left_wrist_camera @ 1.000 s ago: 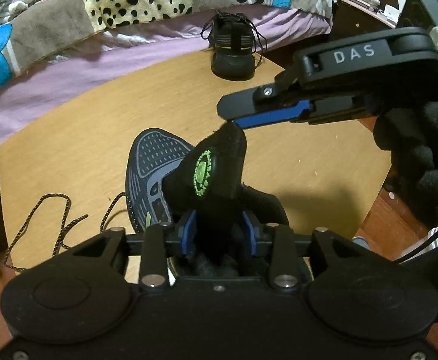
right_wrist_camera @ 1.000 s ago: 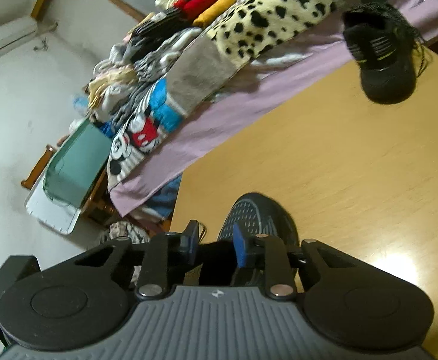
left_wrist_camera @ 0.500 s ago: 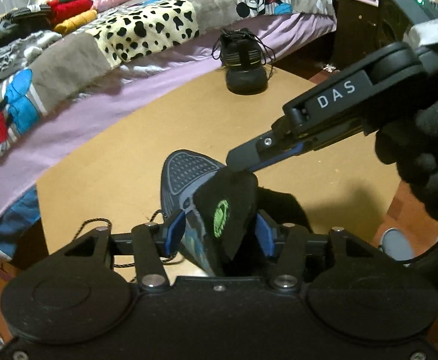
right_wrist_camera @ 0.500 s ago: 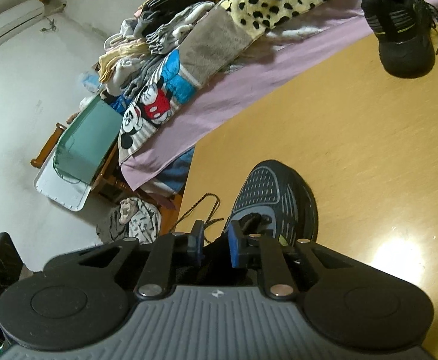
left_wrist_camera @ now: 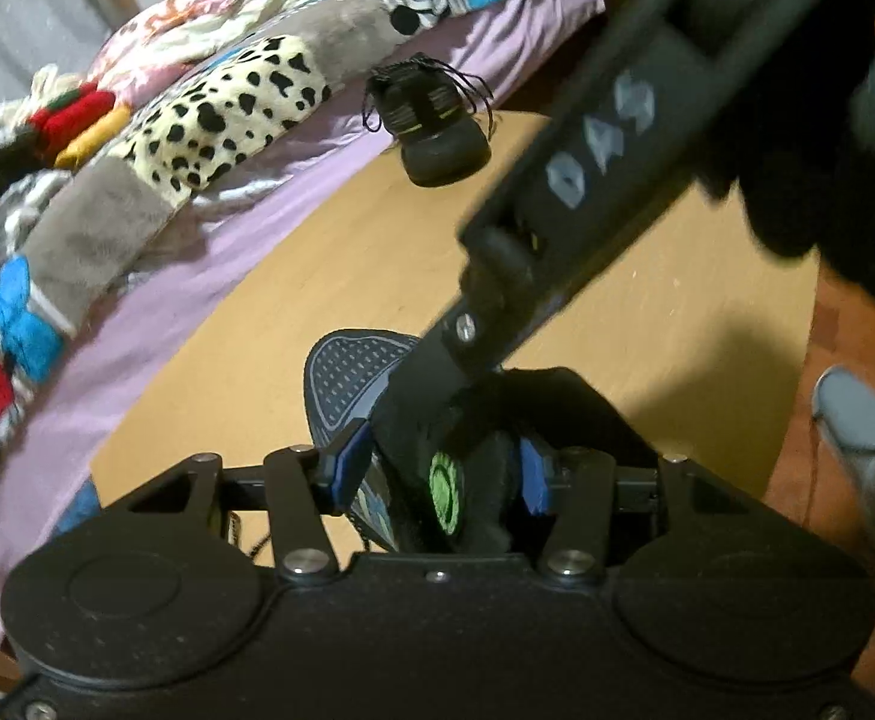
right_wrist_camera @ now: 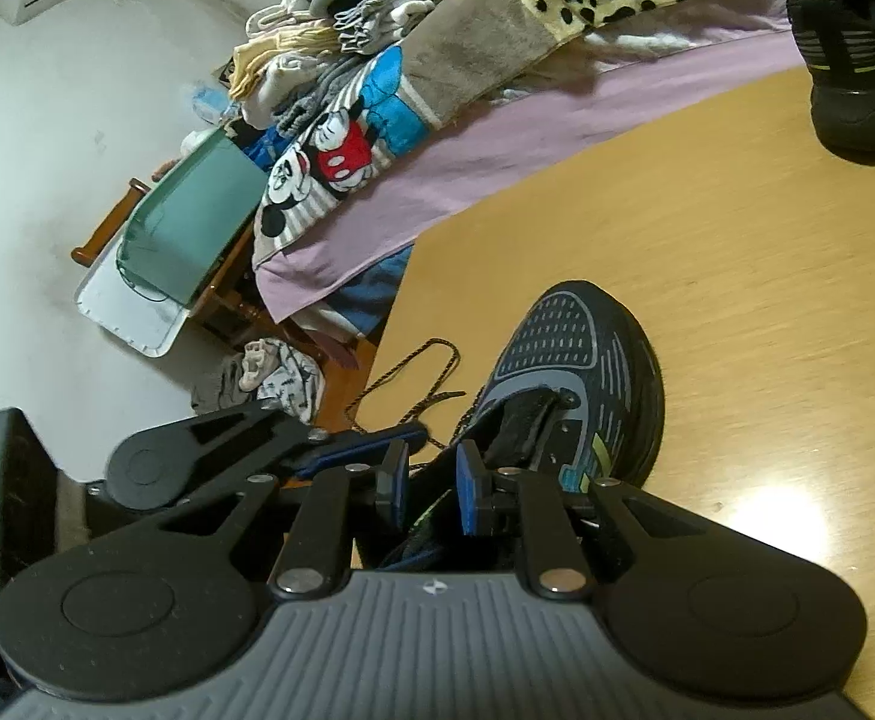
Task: Lace up shoes with both hands
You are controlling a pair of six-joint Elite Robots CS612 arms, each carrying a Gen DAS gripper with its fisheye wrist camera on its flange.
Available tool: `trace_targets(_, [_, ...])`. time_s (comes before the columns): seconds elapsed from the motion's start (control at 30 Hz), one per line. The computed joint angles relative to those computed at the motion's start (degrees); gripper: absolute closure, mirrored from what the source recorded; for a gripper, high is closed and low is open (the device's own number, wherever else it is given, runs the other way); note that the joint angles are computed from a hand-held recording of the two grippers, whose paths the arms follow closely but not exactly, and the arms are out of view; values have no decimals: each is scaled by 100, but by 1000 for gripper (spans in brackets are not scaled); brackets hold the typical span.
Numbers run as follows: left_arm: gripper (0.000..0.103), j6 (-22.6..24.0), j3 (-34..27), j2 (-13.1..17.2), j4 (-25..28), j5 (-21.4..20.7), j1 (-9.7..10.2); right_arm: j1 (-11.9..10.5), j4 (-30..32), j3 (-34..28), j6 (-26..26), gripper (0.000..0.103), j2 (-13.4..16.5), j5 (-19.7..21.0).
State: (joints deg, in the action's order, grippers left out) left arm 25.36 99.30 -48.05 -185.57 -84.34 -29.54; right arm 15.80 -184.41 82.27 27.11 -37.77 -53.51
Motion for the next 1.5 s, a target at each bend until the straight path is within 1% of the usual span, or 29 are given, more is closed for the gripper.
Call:
trace_targets(0.1, [53, 314, -14, 54, -81, 144, -38, -38, -91, 58, -35, 84, -45, -19])
trace_targets(0.17, [53, 541, -16, 93, -164, 222, -63, -63, -105, 123, -69, 82, -92, -126])
trace_targets(0.27, [53, 992, -29, 171, -339, 369, -110, -59, 16, 241, -405, 82, -195, -403])
trace_targets(0.37, [53, 1356, -61, 240, -499, 402, -136, -48, 120, 323, -740, 80, -264, -490])
trace_targets(0.53, [53, 1676, -153, 324, -608, 414, -140, -46, 374, 360, -1071, 80, -306, -462])
trace_targets(0.63, [53, 1899, -189, 387, -744, 451, -153, -33, 562, 342, -1277, 77, -315, -419])
trace_targets(0.73, [54, 2089, -212, 417, -812, 376, -150, -10, 614, 321, -1272, 76, -294, -474])
trace_targets(0.77, [55, 2116, -221, 418, -793, 330, -141, -3, 605, 312, -1223, 76, -282, -514])
trace_targets(0.8, [61, 2125, -232, 412, -726, 274, -128, 4, 597, 303, -1173, 76, -270, -554])
trace_targets(0.83, [70, 2131, -243, 404, -649, 219, -115, 7, 583, 296, -1119, 76, -259, -585])
trace_targets(0.93, [80, 2257, -252, 412, -595, 238, -124, 10, 589, 290, -1048, 75, -249, -667])
trace_targets(1.03, [87, 2348, -264, 400, -500, 369, -146, 12, 576, 307, -1028, 76, -252, -737])
trace_targets(1.23, [91, 2356, -263, 351, -202, 586, -181, 31, 574, 339, -1083, 76, -274, -946])
trace_targets(1.5, [92, 2730, -261, 319, 172, 747, -239, 42, 597, 338, -1046, 76, -277, -1080])
